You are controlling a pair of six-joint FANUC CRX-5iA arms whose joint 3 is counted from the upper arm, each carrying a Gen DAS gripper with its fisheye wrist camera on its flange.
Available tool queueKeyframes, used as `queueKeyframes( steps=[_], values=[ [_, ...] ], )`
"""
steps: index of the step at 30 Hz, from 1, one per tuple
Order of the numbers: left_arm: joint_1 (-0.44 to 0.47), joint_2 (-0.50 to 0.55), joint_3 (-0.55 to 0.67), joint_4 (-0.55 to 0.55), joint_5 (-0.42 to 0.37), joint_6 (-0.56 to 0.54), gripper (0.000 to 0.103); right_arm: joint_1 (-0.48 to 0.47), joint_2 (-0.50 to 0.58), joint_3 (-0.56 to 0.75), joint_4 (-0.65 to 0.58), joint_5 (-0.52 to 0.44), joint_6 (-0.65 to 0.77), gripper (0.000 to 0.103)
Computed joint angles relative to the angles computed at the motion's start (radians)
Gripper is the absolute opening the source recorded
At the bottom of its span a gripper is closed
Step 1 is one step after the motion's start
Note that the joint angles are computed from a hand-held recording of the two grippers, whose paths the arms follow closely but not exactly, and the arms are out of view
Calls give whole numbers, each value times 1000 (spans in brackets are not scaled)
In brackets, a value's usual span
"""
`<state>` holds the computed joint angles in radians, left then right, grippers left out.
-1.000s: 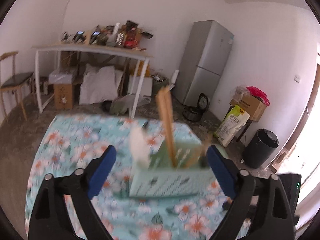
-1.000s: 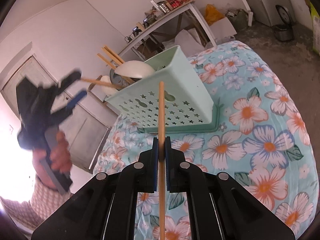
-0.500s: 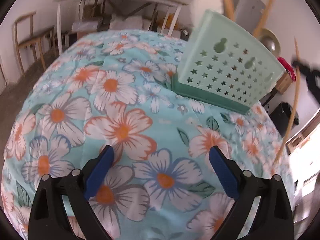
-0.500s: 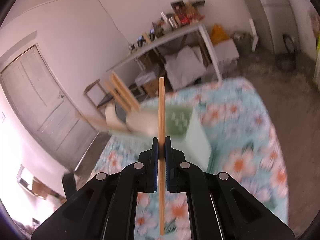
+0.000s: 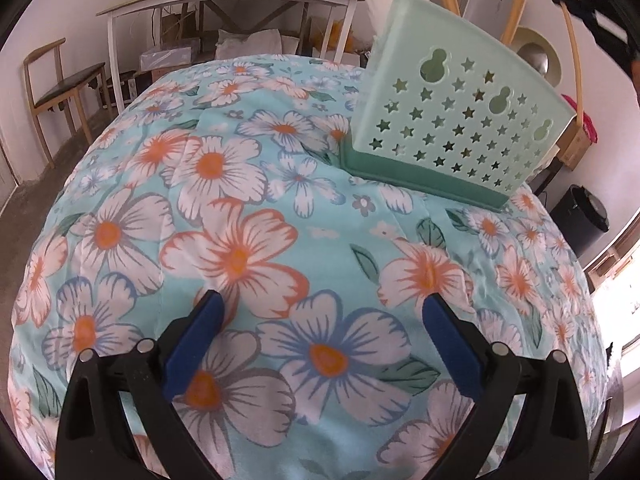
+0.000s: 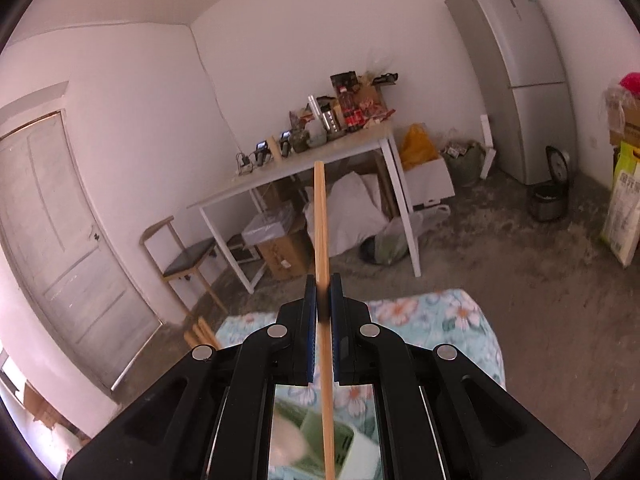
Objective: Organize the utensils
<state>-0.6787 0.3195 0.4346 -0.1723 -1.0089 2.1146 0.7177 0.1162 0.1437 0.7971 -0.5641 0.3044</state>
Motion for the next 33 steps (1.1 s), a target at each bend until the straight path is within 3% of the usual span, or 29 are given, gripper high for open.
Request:
queueKeyframes(
  steps=[13,21,24,27,33],
  values=[
    [-36,68,113,-72,-109,2,97,-7,38,50,-30,-5,71,5],
    [-36,68,113,-74,-111,2,97,10,17,14,-125,-39,101,5],
    [-39,73,121,-77,-116,4,97,27,3,0,-176,-59,136,10],
    [-38,71,117,-77,-114,4,97,51,-33,-55,-206,-59,130,27],
    [-29,47,81,-56,-77,6,97,152,-143,-241,-192,-73,24,51]
  ],
)
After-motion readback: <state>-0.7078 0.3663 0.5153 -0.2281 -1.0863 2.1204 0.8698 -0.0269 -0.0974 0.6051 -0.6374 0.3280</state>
